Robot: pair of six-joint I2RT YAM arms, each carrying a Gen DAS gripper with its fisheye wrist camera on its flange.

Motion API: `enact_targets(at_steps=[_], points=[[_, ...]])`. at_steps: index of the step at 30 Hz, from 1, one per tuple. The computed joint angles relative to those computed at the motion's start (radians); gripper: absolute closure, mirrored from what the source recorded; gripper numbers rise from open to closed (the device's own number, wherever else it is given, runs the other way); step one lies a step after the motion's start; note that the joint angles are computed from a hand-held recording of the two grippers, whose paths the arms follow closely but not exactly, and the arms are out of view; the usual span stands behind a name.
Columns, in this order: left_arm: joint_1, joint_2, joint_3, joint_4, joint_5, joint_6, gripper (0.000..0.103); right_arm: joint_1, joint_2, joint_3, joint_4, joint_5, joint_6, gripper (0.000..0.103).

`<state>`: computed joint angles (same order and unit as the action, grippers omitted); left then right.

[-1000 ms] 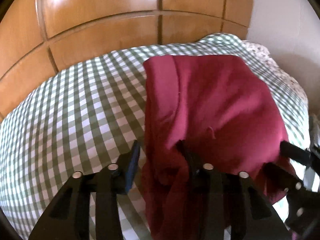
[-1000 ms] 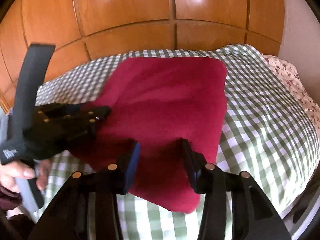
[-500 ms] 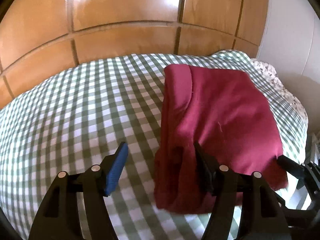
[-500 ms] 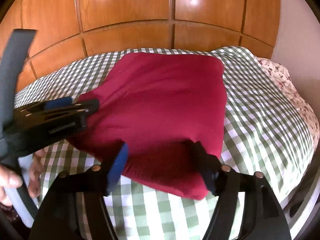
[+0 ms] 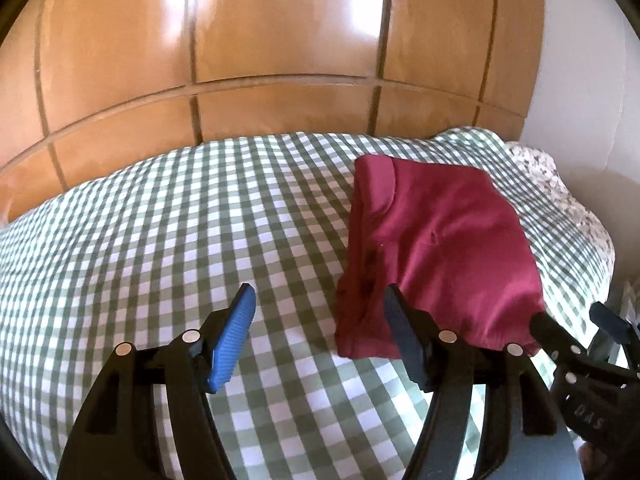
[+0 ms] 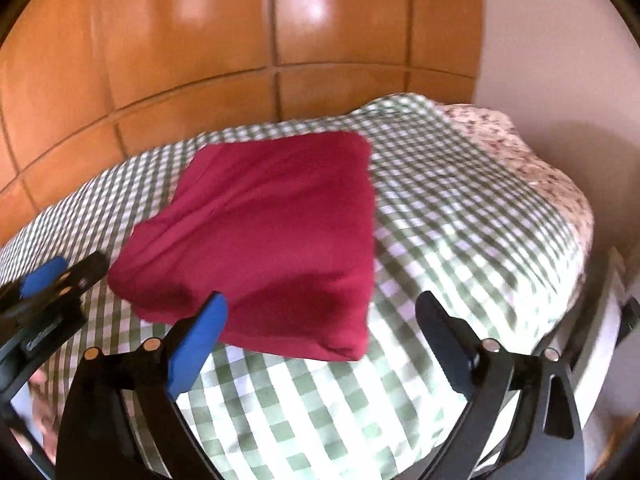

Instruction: Fold small clothes

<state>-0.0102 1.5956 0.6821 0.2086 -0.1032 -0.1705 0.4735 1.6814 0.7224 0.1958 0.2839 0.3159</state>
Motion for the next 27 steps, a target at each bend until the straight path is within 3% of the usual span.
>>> enact_targets(at_steps=[2,4,12,21,23,27], points=[[-0.001,-0.025,-0.017,-0.003,-0.016,-0.009,0.037,0.014,-0.012,-0.012,0.007,0.030,0.012,0.003],[-0.005,-0.045,-0.033,0.000,-0.035,-0.018,0.025,0.030,-0.011,-0.011,-0.006,0.056,0.036,0.003],[-0.011,-0.097,-0.086,0.022,-0.074,-0.020,0.020,0.064,-0.001,-0.011,-0.002,0.116,0.082,0.003],[-0.022,-0.104,-0.097,0.011,-0.093,-0.024,0.020,0.066,0.009,-0.007,0.002,0.100,0.086,0.003],[-0.027,-0.106,-0.103,0.019,-0.099,-0.023,0.013,0.066,0.011,-0.009,0.008,0.100,0.083,0.003],[-0.029,-0.115,-0.110,0.022,-0.103,-0.023,0.013,0.067,0.008,-0.012,0.016,0.102,0.081,0.003]])
